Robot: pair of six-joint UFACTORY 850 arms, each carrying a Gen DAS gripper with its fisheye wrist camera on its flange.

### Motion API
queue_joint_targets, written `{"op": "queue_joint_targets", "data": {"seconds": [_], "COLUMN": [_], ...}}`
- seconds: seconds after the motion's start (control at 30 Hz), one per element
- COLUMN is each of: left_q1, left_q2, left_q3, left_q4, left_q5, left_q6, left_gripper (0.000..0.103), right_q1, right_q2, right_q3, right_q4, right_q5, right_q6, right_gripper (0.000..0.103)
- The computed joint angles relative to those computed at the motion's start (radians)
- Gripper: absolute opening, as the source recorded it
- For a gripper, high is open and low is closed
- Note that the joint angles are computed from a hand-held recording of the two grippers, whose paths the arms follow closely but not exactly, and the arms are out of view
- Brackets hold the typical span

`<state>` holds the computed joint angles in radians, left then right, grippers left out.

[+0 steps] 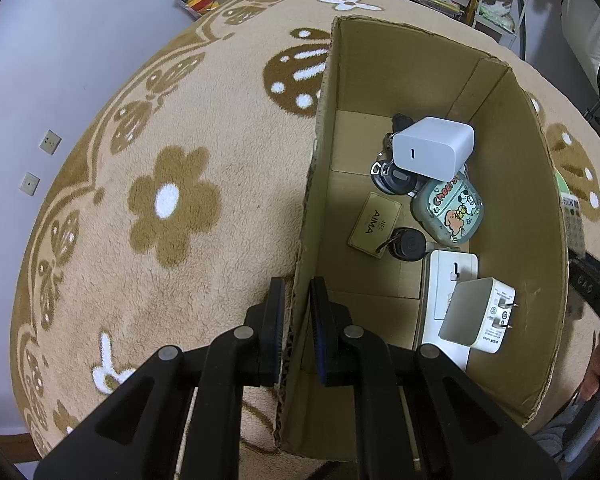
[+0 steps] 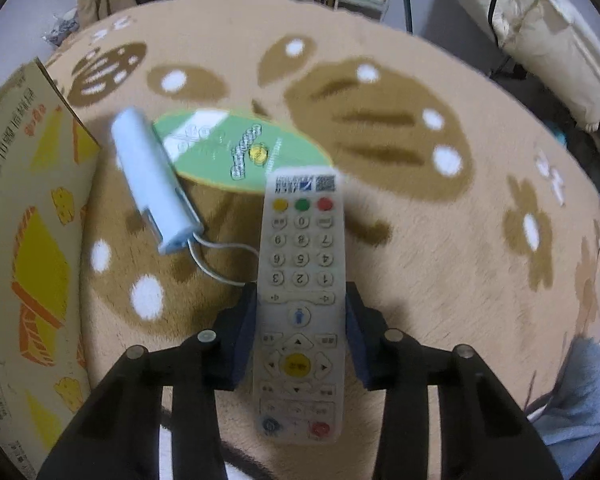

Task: Organize rigid objects
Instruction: 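Carry the white remote into the box with the right tool and release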

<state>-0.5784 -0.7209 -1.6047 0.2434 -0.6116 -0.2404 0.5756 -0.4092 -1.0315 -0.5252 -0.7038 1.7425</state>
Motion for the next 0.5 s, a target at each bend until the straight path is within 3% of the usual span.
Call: {"op": "queue_joint_targets", "data": {"seconds": [0.3,0.5], "left_q1": [0.000,0.001], "left_q2": [-0.001,-0.001], "left_q3": [-0.002,-0.002], "left_q4": [-0.001,-0.002], "left_q5": [-0.002,-0.001], "left_q6": [0.001,0.002], "left_gripper": [0.012,0.012], "right_q1": [0.011,0.014], "right_q2": [0.087,0.093], "right_q3": [0.040,-0.010], "right_q4": [-0.154,-0.279], "right_q5": [0.002,0.022], "right_q6": [0.164,0.231], "right_gripper": [0.044,0.044]}}
